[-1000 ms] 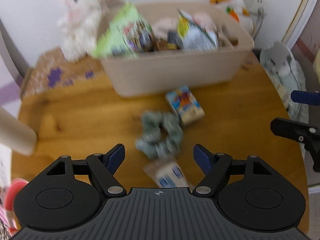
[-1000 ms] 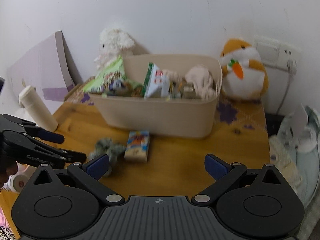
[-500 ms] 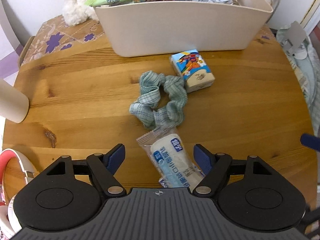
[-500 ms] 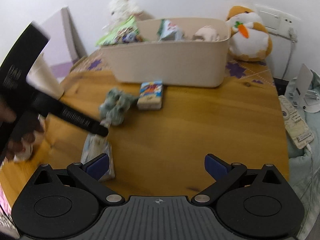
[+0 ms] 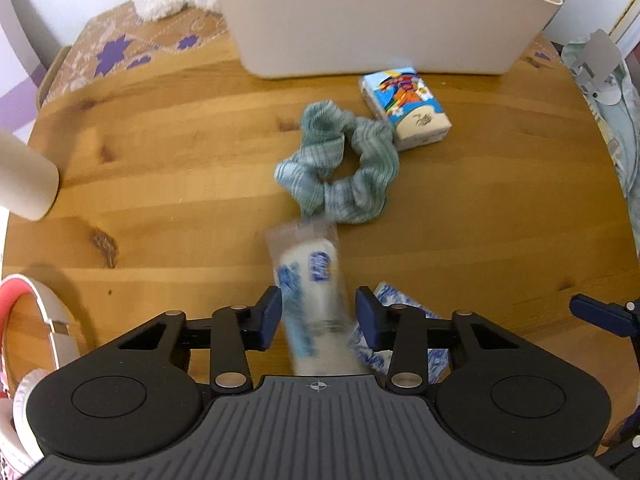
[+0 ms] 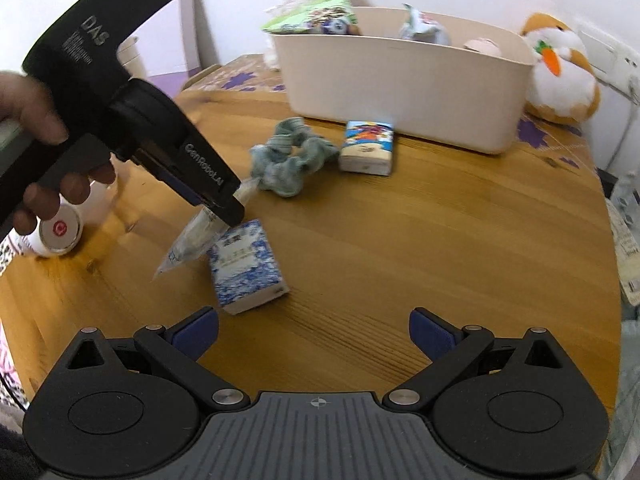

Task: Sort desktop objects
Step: 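Move both tools back to the white packet and blue-white tissue pack, then grasp the white bread packet with the left tool while the right tool grasps the blue-white tissue pack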

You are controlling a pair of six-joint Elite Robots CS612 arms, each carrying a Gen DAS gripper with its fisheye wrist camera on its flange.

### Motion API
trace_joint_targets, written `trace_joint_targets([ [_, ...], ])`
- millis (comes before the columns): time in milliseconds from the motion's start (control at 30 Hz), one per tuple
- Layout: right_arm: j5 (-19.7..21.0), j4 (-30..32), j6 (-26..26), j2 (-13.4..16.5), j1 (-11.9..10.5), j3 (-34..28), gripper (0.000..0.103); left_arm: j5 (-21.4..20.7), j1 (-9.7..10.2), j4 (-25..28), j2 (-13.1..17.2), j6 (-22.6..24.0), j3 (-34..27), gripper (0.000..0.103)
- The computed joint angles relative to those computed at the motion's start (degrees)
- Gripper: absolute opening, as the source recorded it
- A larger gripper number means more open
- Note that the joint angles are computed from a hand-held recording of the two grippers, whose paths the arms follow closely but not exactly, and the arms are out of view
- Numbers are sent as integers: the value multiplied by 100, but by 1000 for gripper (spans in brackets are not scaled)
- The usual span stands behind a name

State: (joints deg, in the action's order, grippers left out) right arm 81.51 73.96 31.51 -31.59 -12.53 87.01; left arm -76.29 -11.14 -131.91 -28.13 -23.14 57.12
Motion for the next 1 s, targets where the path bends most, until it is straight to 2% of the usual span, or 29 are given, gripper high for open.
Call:
trace_joint_targets([
  [367,143,-284,-359,-127,-88,488,103,-27,89,-142,-178,-56,401,41],
  [600,13,-545,-769,-227,-153,798,100,-140,125,-228,-198,-24,494,44],
  [700,-16,-663,-931,-270,-158,901,93,-244,153,-279,-174,-32,494,46],
  [800,-57,-775,-1081,-299,-165,1009,86,-150,142,-351,-151,68,483,50],
  [900,-5,-897,-1044,-336,-143,1093,66,-131,141,-321,-120,31,427,50],
  [933,10,-943,-1030,-350,-139,1118,56,-106,138,-297,-112,15,407,49],
  [967,9,-980,-1045,-359,-141,1133,48,-106,136,-295,-106,37,396,46],
  [1000,-12,-999,-1061,-365,-149,1140,48,-116,136,-317,-109,84,402,40],
])
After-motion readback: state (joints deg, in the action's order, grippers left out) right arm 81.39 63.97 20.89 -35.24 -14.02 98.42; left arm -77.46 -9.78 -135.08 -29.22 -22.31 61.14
